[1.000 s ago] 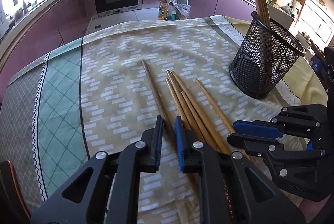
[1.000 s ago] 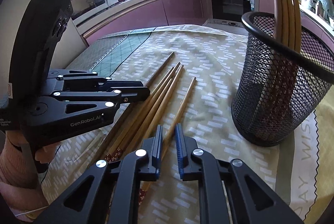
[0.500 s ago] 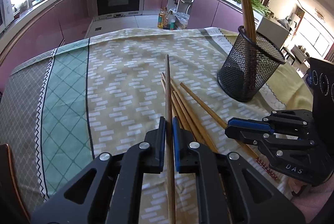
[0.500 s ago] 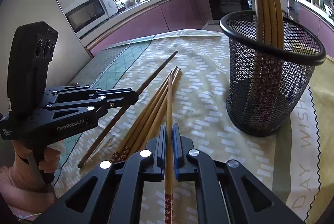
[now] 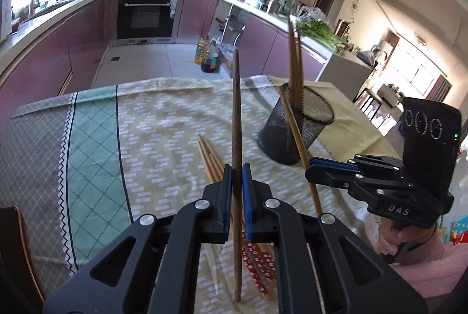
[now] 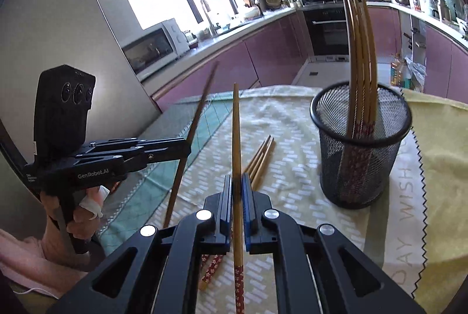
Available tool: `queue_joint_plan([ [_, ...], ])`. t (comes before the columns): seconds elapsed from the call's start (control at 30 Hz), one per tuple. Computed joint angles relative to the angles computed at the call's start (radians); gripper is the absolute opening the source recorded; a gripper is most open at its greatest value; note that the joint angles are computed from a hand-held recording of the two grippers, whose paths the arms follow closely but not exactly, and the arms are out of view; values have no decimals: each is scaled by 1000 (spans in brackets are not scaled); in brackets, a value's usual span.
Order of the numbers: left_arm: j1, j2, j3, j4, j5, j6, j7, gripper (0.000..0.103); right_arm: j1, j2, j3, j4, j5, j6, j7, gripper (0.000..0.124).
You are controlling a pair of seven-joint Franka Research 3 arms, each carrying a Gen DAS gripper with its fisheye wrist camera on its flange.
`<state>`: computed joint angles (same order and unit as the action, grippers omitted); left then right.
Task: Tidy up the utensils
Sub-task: 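Grasp a chopstick with the left gripper while the right gripper grasps another, then lower the left gripper's chopstick into the holder while the right gripper inserts its own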
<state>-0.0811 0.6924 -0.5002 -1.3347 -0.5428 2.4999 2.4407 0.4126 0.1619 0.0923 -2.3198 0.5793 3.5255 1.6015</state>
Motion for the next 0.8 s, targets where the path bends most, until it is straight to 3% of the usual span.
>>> queue_joint_plan([
  [0.17, 65, -61, -59, -60, -103, -6, 101, 7, -11, -34, 7, -30, -17, 53, 12, 5],
  [0.3, 83, -98, -66, -83, -192, -22, 173, 7, -31, -63, 17, -63, -59, 92, 54, 5],
  [0.57, 44, -104, -41, -43, -302, -21, 238, 7, -26, -98, 14, -87, 10, 150, -19, 5],
  [0.8, -15, -48, -34, 72, -288, -31, 214, 7, -25, -132, 15, -81, 122, 195, -150, 5],
])
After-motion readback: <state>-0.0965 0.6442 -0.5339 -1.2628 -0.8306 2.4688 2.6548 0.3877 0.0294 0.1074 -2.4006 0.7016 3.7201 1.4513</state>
